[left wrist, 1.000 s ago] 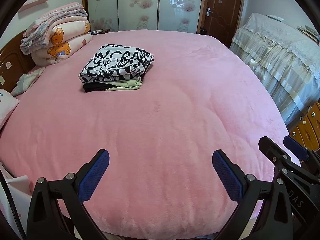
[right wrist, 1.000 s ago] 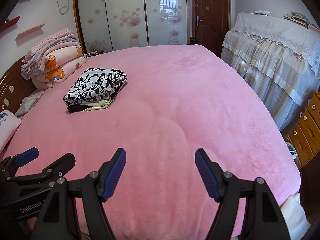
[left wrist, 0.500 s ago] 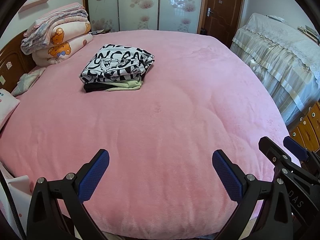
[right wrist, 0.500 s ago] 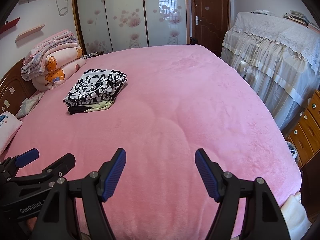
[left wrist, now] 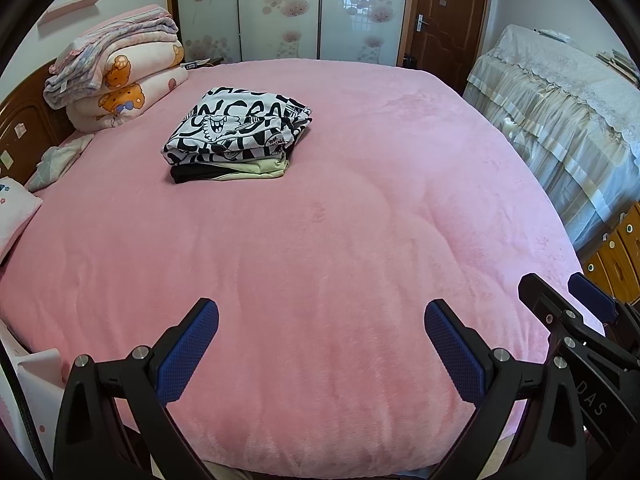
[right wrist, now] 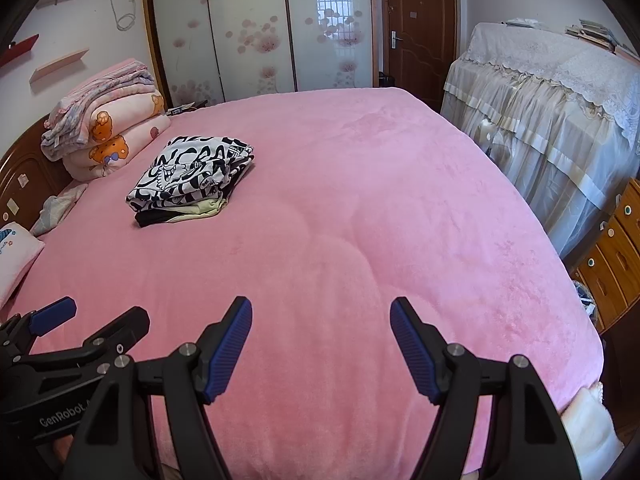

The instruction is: Fold large clothes

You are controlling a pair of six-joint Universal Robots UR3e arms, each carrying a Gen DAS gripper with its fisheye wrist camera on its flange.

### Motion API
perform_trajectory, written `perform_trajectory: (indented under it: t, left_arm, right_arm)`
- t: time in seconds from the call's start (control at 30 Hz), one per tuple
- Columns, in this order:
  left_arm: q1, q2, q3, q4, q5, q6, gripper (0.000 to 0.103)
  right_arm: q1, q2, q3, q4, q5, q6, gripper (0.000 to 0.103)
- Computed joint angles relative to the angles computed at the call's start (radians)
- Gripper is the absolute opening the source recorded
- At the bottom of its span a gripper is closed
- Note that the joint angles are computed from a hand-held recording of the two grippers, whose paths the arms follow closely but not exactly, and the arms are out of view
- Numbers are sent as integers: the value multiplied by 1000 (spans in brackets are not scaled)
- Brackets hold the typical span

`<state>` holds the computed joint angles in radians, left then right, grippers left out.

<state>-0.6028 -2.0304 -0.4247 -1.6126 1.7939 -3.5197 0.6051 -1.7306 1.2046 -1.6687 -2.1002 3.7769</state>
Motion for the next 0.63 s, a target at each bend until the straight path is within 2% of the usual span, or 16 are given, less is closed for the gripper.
perform_trajectory:
  t: [0.63]
  left_arm:
    - [-22,19,-40,5,23,-27,102]
  right_arm:
    - [3,5,-7,6,-2,5,72]
